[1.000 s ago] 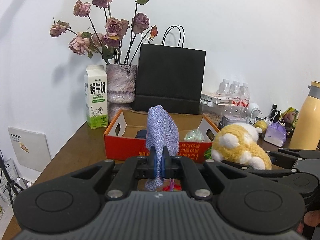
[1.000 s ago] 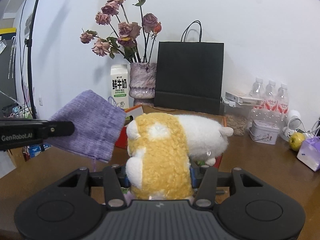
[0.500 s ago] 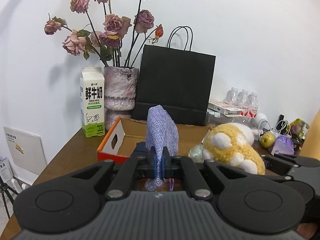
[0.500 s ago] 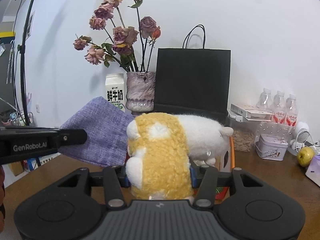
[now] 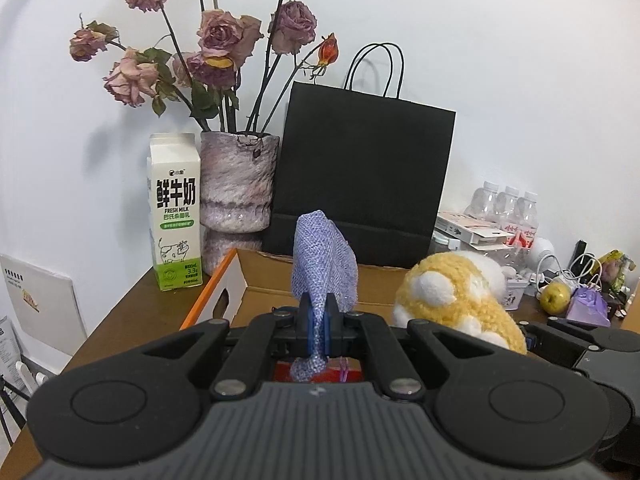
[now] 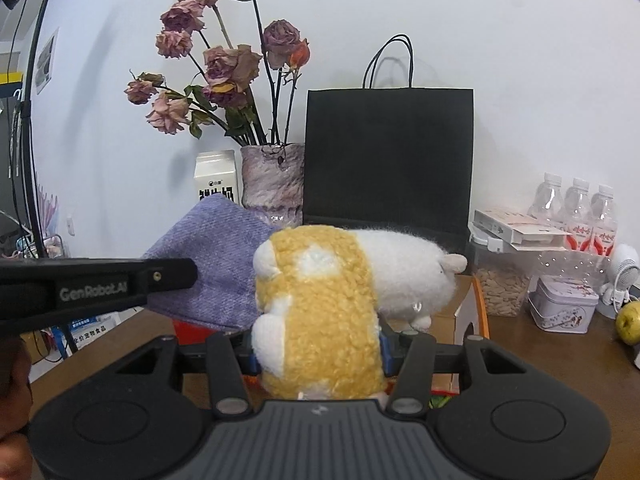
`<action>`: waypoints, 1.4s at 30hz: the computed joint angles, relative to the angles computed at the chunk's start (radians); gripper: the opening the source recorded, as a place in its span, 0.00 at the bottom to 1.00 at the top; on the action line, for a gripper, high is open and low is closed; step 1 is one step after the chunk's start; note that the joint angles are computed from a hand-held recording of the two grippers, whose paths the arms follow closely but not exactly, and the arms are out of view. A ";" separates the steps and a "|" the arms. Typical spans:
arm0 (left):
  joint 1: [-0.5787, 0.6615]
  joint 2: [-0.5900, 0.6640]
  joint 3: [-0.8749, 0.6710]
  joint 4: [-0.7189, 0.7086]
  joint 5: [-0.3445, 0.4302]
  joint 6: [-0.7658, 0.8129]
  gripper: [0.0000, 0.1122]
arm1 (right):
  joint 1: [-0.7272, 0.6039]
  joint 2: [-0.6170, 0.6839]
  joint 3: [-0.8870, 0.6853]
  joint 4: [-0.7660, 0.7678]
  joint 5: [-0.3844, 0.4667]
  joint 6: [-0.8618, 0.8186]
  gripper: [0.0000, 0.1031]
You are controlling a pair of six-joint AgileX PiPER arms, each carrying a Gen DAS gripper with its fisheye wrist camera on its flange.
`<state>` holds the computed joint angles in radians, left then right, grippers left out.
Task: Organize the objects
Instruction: 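Lift and carry the pouch and plush toy over the red box with both grippers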
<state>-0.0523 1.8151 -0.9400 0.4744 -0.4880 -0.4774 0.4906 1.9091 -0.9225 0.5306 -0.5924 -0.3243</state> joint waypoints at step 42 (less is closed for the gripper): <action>-0.035 0.418 -0.511 -0.106 0.123 0.308 0.05 | -0.140 0.253 -0.407 0.266 0.231 -0.258 0.47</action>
<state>-0.0875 2.2333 -1.4510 0.3679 -0.3653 -0.1694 0.3504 2.1617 -1.3298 0.7970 -0.3617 -0.5827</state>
